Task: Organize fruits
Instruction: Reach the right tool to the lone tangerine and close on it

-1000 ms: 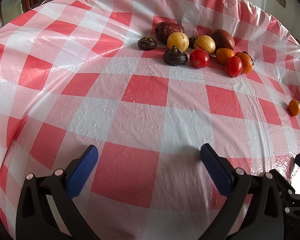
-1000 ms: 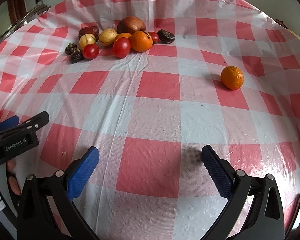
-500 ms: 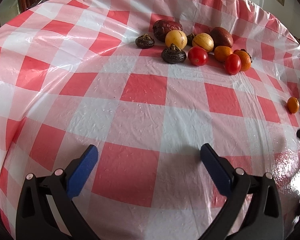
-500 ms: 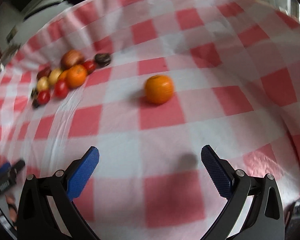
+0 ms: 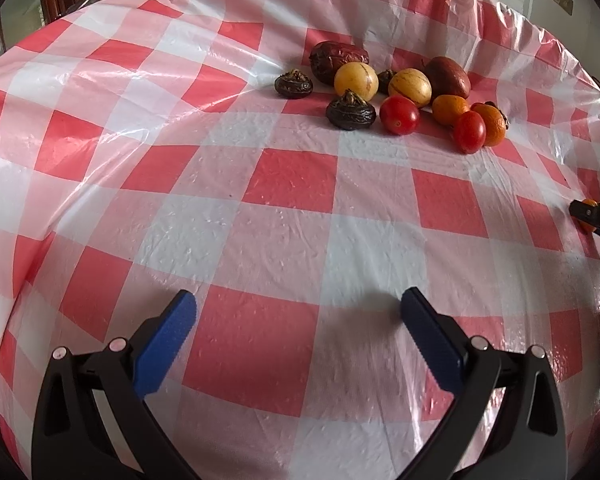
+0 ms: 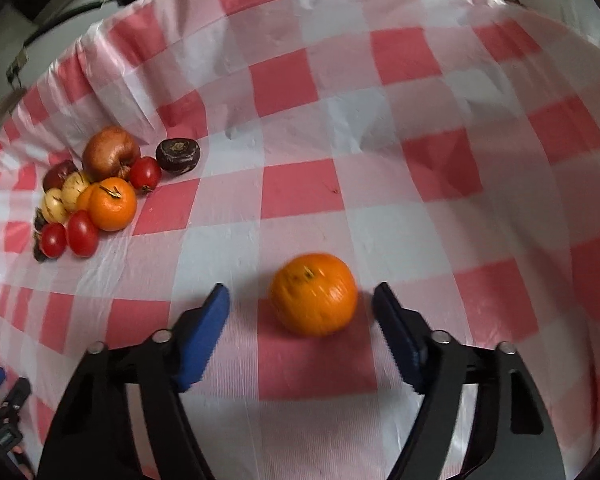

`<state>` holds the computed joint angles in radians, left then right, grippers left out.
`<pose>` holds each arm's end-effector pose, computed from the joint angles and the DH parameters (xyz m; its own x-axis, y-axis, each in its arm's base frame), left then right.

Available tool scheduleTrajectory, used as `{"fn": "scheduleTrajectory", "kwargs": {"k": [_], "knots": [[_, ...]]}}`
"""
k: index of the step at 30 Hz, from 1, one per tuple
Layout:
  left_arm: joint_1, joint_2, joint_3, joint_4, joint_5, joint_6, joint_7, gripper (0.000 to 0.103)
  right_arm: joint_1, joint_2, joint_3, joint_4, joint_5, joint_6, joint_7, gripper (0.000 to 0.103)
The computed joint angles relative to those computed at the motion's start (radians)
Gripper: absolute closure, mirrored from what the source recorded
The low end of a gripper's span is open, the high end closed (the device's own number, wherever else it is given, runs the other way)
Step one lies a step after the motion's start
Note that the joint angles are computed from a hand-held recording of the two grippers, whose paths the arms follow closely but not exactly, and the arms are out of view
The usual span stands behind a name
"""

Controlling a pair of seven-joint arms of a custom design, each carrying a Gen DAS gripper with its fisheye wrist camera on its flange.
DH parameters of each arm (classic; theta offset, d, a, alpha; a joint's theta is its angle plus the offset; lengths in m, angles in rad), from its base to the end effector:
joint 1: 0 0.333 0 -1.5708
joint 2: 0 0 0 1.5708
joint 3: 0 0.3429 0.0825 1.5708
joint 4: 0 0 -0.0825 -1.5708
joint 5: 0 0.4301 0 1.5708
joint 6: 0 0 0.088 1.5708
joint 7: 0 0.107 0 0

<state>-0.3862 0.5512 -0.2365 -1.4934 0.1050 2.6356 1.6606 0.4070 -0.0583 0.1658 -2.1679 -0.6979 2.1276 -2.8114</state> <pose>0.6719 -0.4375 0.4288 -0.6510 -0.7587 -0.0224 -0.6149 0.5444 -0.5705 0.4933 0.2852 0.4336 -0.7946 -0.5999 -0.0940 -0.4568 0.6926 -0.5583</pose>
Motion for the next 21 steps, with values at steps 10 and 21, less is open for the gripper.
{"fn": "scheduleTrajectory", "kwargs": {"k": [10,21], "knots": [[-0.012,0.006,0.01,0.015,0.009,-0.018,-0.025,0.001,0.025,0.047,-0.007,0.057,-0.119,-0.034,0.036,0.063],[-0.06,0.149,0.017,0.25,0.021,-0.106,-0.029,0.006,-0.003,0.006,-0.019,-0.014,-0.155,0.114,0.174,0.063]]}}
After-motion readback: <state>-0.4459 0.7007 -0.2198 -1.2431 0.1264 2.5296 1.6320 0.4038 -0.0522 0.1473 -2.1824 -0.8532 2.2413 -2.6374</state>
